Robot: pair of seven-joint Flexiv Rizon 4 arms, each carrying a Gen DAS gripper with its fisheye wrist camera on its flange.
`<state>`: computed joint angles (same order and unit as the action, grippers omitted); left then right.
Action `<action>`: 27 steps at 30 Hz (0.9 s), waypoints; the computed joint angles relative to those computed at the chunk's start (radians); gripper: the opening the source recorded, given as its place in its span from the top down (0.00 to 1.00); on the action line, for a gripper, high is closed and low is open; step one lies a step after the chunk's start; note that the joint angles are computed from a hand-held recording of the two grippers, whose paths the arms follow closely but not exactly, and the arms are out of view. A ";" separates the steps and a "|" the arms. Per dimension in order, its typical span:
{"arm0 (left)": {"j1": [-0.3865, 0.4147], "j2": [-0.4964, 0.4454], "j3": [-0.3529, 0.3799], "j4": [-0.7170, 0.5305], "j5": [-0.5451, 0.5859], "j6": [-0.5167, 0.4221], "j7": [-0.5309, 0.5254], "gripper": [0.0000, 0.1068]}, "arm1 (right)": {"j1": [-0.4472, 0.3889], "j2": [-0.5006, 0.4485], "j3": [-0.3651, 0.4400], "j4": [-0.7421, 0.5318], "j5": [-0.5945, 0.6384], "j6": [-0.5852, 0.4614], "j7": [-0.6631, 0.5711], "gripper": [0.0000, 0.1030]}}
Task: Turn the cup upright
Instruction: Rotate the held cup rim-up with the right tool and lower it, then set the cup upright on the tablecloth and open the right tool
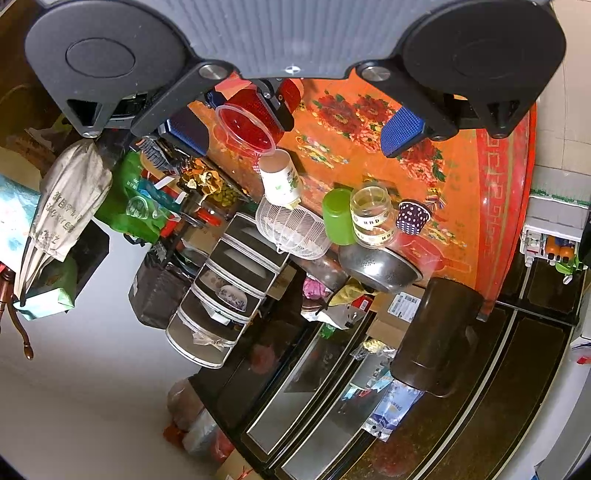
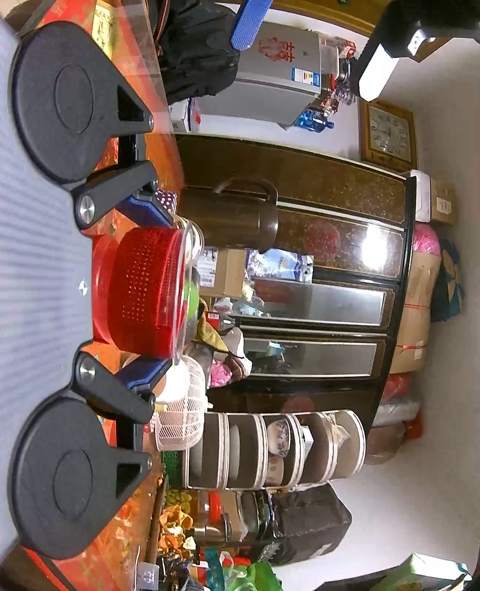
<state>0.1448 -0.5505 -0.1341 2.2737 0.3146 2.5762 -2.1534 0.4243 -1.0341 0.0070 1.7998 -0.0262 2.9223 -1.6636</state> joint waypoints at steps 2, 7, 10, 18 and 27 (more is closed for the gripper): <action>0.000 -0.002 0.000 -0.001 0.002 -0.001 0.000 0.06 | -0.005 0.006 0.000 0.008 -0.016 -0.010 0.008 0.24; -0.009 -0.003 0.003 -0.003 -0.008 -0.009 0.011 0.06 | -0.015 0.020 0.007 0.031 -0.036 -0.053 0.036 0.11; -0.055 -0.001 0.025 0.007 -0.075 -0.011 0.057 0.06 | -0.018 0.036 0.011 0.054 -0.024 -0.059 0.041 0.01; -0.201 0.076 0.085 0.052 -0.291 -0.118 0.302 0.04 | -0.163 0.278 0.042 0.341 -0.232 -0.254 0.223 0.01; -0.418 0.248 0.104 0.085 -0.646 -0.343 0.616 0.04 | -0.526 0.576 0.124 0.452 -0.769 -0.561 0.656 0.01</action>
<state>-0.2731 -0.3021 -0.0296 2.3592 -0.3309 2.2332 -1.5377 -0.1013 -0.4578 0.1306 2.2520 -0.7948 2.3615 -1.0076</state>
